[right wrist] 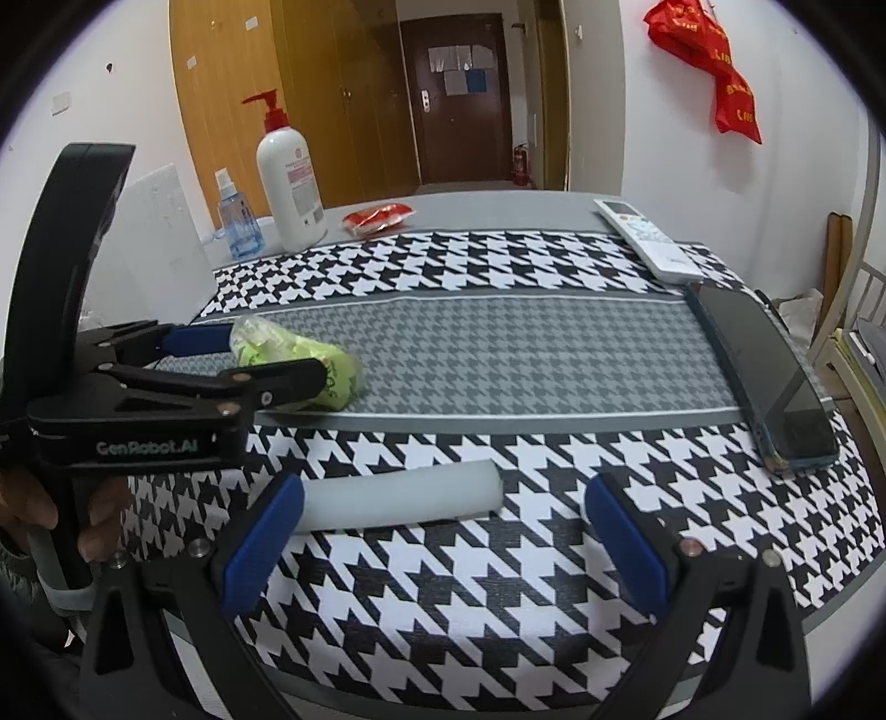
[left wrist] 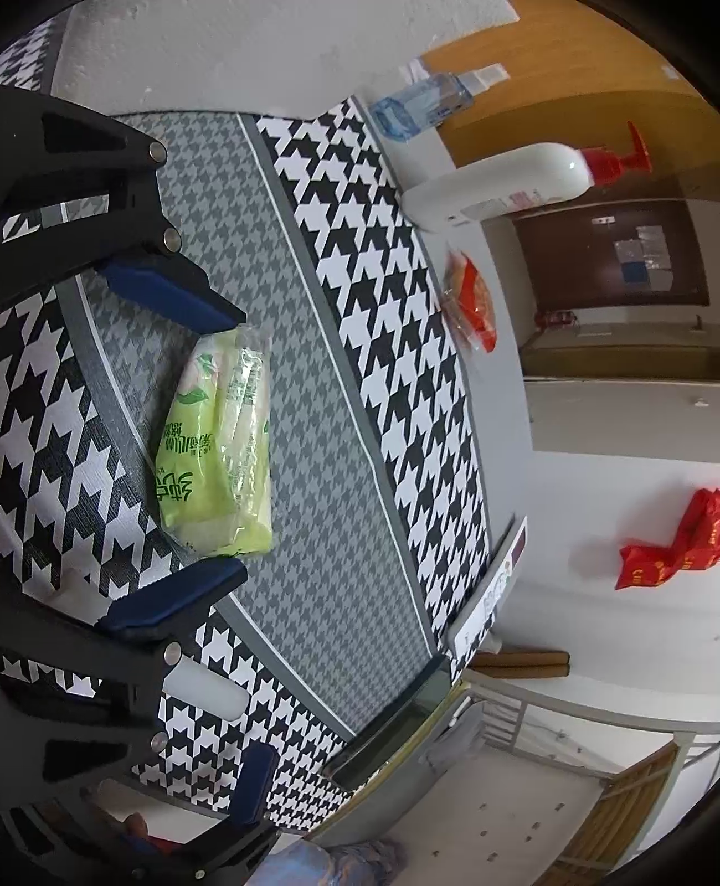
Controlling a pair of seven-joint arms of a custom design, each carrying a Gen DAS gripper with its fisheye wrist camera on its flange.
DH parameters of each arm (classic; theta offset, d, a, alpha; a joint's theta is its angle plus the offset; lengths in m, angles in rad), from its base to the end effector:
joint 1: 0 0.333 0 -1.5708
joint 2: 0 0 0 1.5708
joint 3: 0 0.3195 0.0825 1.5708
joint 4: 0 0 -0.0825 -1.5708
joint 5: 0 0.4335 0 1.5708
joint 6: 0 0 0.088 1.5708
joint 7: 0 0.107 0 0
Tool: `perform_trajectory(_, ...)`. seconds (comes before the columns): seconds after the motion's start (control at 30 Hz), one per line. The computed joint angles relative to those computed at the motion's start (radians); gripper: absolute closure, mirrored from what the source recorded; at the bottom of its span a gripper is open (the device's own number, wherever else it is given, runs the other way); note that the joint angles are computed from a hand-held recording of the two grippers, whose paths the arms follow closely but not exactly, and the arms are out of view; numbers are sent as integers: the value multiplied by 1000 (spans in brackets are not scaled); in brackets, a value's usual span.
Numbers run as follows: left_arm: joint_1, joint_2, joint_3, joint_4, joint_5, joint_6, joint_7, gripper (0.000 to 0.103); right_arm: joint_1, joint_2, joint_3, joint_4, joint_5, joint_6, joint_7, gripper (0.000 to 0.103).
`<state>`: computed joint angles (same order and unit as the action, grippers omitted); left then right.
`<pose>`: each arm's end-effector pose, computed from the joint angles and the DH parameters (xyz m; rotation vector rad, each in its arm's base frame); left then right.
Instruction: Organize soft objects
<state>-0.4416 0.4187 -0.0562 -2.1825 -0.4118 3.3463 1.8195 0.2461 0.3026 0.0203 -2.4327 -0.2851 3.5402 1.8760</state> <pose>0.5732 -0.2613 0.2379 -1.5664 2.1192 -0.8650 0.5260 0.1794 0.2353 -1.9055 1.4539 -0.4790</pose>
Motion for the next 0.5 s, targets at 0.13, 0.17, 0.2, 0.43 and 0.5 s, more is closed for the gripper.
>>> perform_trajectory(0.13, 80, 6, -76, -3, 36, 17, -6, 30, -18, -1, 13, 6, -25, -24, 3, 0)
perform_trajectory(0.17, 125, 8, -117, -5, 56, 21, -13, 30, -43, 0, 31, 9, -58, -30, 22, 0)
perform_trajectory(0.2, 194, 9, -179, -11, 86, 27, -25, 31, -64, 1, 46, 13, -88, -35, 40, 0)
perform_trajectory(0.43, 503, 12, -430, -78, 293, 129, -183, 31, -170, 16, 124, 51, -259, -79, 137, 0)
perform_trajectory(0.5, 502, 5, -420, -88, 316, 145, -215, 31, -241, 28, 182, 71, -346, -97, 186, 0)
